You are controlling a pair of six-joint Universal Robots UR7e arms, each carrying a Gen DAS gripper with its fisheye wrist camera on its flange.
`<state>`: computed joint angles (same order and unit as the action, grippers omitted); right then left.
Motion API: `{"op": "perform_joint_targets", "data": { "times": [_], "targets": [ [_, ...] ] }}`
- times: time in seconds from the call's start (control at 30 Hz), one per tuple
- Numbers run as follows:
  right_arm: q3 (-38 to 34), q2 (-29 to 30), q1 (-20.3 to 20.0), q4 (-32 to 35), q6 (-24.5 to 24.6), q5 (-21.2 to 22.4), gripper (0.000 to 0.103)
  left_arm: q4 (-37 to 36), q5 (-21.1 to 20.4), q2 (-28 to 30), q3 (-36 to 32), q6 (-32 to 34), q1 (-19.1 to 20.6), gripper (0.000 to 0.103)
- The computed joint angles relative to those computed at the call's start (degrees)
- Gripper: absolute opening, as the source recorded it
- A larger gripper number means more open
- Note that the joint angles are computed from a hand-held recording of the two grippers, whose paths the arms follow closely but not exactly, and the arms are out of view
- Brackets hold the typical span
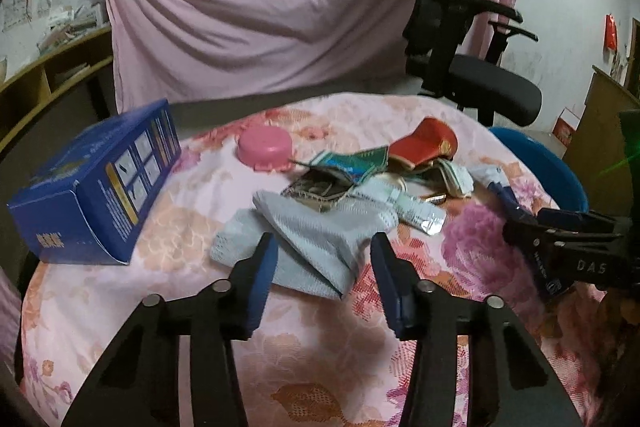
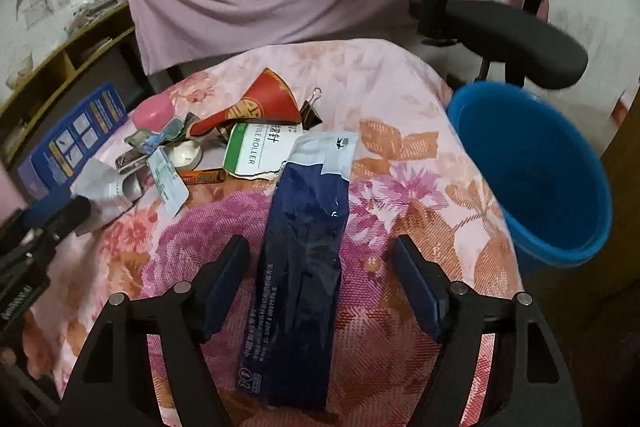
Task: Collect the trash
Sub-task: 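Grasp the grey mask with the left tool while the right tool grasps the blue packet, then carry both items to the blue bucket and open both tools to drop them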
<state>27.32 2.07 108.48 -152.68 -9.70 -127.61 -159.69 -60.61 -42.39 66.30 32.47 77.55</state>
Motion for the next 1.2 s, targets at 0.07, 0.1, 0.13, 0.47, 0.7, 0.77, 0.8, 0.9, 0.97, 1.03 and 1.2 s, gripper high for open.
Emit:
{"op": "perform_joint_targets", "data": {
  "times": [0.07,0.1,0.13,0.47,0.7,0.77,0.8,0.9,0.97,1.03,1.2],
  "targets": [
    [1.6,-0.9,-0.1,-0.1,-0.4,1.0,0.072,1.3,0.6,0.0,-0.1,-0.4,-0.1,0.028],
    [2.3,-1.2,-0.2,-0.3,-0.6,1.6,0.072,1.4,1.1,-0.1,0.1,-0.5,-0.1,0.026],
    [3.0,-1.6,-0.2,-0.6,-0.8,2.0,0.071,1.2,1.4,-0.1,0.2,-0.4,-0.2,0.024],
    [6.3,-3.3,-0.2,-1.8,-3.5,2.9,0.032,-6.5,2.4,-2.3,5.9,0.8,-1.0,0.005],
    [14.6,-7.5,-0.9,-8.3,-6.1,10.0,0.031,-14.8,0.4,-5.4,11.6,4.3,-2.5,0.004],
    [16.5,-8.3,-0.9,-11.2,-7.2,12.1,0.031,-17.5,-1.1,-5.8,12.8,5.4,-3.1,0.004],
    [18.0,-8.9,-1.0,-13.6,-8.2,13.8,0.031,-18.7,-1.8,-5.8,13.0,6.0,-3.5,0.004],
    [22.1,-10.3,-1.2,-23.1,-11.3,17.8,0.031,-21.3,-4.2,-5.6,13.3,7.6,-4.7,0.004],
    [24.2,-10.7,-1.3,-30.4,-13.6,19.9,0.031,-21.8,-6.3,-5.0,12.7,8.6,-5.5,0.004],
    [25.7,-10.9,-1.5,-37.6,-15.9,22.1,0.031,-21.7,-8.7,-4.2,11.6,9.6,-6.3,0.004],
    [27.3,-11.2,-2.4,-53.5,-20.1,24.8,0.031,-18.7,-15.2,-0.4,6.6,13.3,-8.0,0.004]
  ]
}}
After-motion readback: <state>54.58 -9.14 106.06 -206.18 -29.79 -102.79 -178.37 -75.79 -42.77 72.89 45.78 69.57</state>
